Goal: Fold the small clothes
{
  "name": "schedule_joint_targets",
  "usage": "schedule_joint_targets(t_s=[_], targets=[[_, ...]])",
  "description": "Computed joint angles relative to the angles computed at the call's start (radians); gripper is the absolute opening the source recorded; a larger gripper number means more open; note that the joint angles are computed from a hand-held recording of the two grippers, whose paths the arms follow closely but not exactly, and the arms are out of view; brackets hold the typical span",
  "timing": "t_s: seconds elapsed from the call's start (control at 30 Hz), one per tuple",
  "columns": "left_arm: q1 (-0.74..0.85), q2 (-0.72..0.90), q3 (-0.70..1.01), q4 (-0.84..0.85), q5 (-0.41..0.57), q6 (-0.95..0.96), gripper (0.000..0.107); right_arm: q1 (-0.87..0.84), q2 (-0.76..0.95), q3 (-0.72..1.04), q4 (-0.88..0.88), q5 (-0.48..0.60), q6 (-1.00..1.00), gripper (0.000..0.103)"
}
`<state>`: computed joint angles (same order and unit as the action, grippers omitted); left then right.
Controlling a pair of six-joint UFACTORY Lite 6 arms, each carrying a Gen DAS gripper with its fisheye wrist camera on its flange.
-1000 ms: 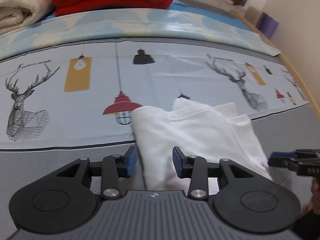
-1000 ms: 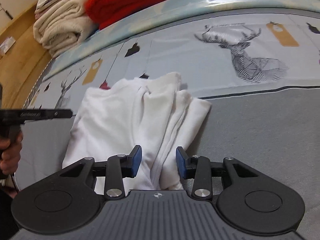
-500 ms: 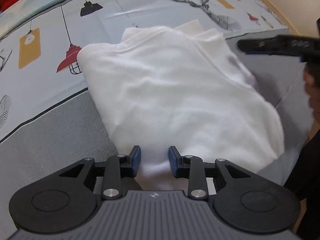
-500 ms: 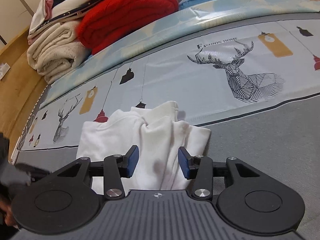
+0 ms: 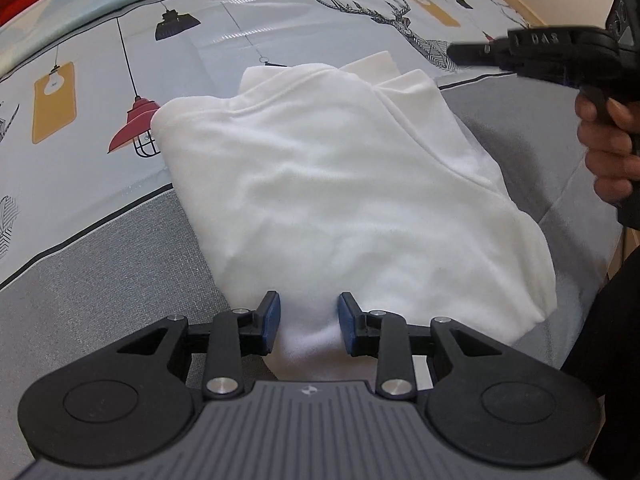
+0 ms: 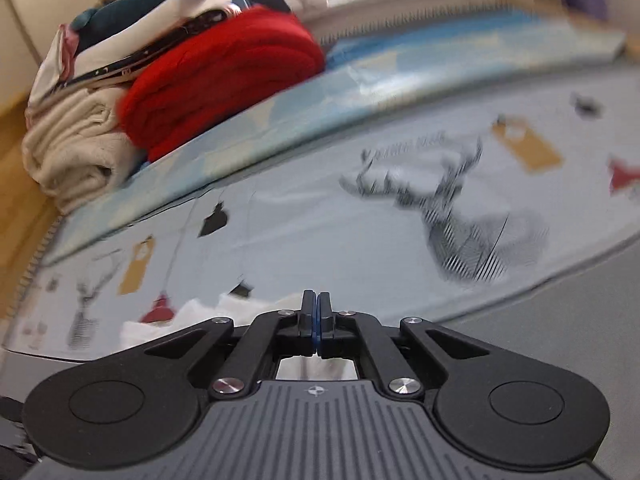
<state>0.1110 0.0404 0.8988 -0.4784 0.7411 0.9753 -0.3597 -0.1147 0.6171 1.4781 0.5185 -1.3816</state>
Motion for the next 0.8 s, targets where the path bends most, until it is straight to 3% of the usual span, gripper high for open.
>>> schedule_joint_targets(t_s=[0.07,0.1,0.13,0.2,0.3,0.4,0.47,0.57,0.6,0.73,0.8], targets=[[0.001,0.001,0.000,0.002,0.001,-0.002,0.035,-0.023,0.029,0.024,-0.104,0.080,0.077,0.005],[-0.001,-0.002,-0.002,0.008,-0.001,-0.009,0.035,-0.012,0.038,0.030,-0.149,0.091,0.106,0.016],[-0.003,-0.007,-0.005,0.012,-0.002,-0.014,0.035,0.001,0.040,0.032,-0.181,0.089,0.121,0.030],[-0.004,-0.018,-0.016,0.011,-0.005,-0.012,0.035,0.038,0.014,0.000,-0.162,0.037,0.091,0.036],[0.000,-0.042,-0.037,0.014,-0.004,0.002,0.035,0.047,0.033,-0.005,-0.113,0.055,0.080,0.034],[0.024,-0.065,-0.051,0.005,0.012,0.028,0.035,0.104,0.036,-0.009,-0.087,0.018,0.059,0.000],[0.043,-0.073,-0.050,-0.002,0.031,0.050,0.035,0.134,0.036,-0.012,-0.074,0.005,0.032,0.000],[0.075,-0.084,-0.050,-0.026,0.065,0.092,0.035,0.170,-0.061,-0.055,0.154,-0.140,-0.131,0.000],[0.082,-0.086,-0.050,-0.029,0.074,0.103,0.035,0.129,-0.067,-0.047,0.192,-0.141,-0.117,0.000],[0.096,-0.097,-0.060,-0.025,0.088,0.132,0.035,0.058,-0.030,0.010,0.029,-0.108,0.098,0.000],[0.099,-0.097,-0.062,-0.027,0.096,0.144,0.035,0.059,-0.059,0.003,-0.018,-0.031,0.110,0.004]])
